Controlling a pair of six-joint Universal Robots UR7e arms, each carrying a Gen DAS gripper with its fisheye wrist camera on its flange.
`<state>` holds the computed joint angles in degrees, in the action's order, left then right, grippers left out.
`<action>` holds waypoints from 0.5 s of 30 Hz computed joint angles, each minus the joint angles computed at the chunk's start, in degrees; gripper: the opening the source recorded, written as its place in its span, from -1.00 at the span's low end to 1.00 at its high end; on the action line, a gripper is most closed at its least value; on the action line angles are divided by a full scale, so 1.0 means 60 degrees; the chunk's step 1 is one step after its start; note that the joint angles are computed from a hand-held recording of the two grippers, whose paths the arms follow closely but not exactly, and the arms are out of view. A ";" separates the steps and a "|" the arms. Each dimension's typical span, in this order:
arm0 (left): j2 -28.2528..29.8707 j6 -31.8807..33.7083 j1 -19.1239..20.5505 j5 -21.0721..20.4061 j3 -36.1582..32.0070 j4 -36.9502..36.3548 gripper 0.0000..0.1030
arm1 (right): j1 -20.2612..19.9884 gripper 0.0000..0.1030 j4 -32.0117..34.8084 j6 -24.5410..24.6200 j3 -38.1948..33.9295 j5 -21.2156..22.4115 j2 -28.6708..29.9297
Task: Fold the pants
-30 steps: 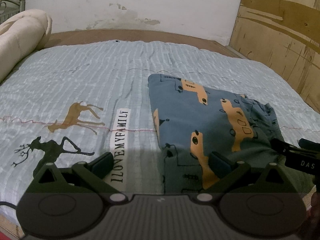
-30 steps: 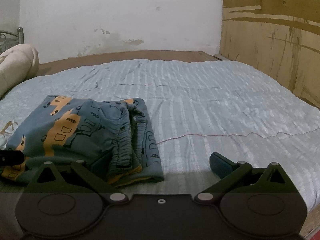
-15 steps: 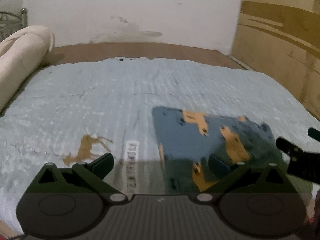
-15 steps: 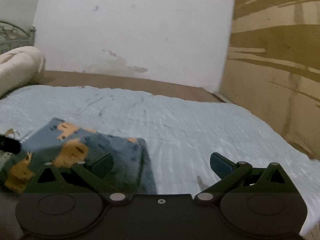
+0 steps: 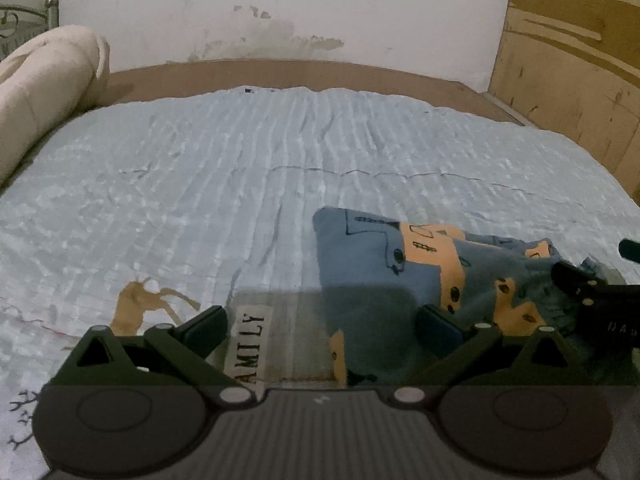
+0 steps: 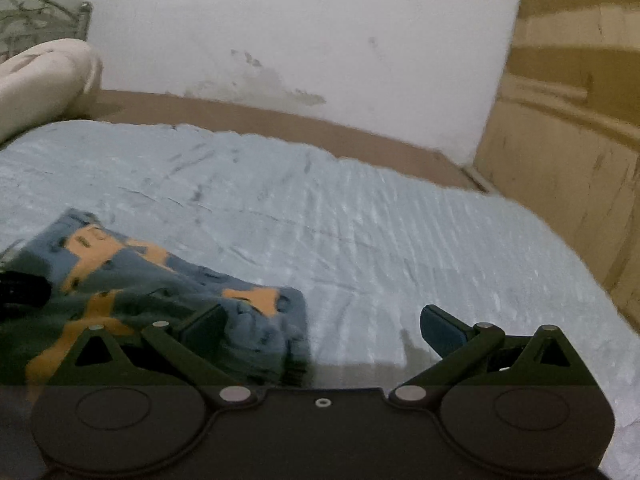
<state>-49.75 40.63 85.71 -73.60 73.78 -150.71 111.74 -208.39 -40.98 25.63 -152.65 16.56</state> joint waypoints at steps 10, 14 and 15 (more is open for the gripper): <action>-0.0431 0.0142 -0.0029 -0.0216 0.0502 -0.0416 0.99 | 0.0124 0.99 -0.1419 -0.0319 0.0763 0.0544 -0.0219; -0.0872 0.0255 -0.0013 -0.0499 0.0965 -0.0214 0.99 | 0.0305 0.99 -0.1456 0.0636 0.2153 0.0790 -0.0817; -0.0978 0.0309 -0.0008 -0.0546 0.1112 -0.0204 0.99 | 0.0338 0.99 -0.1369 0.0888 0.2400 0.0777 -0.0917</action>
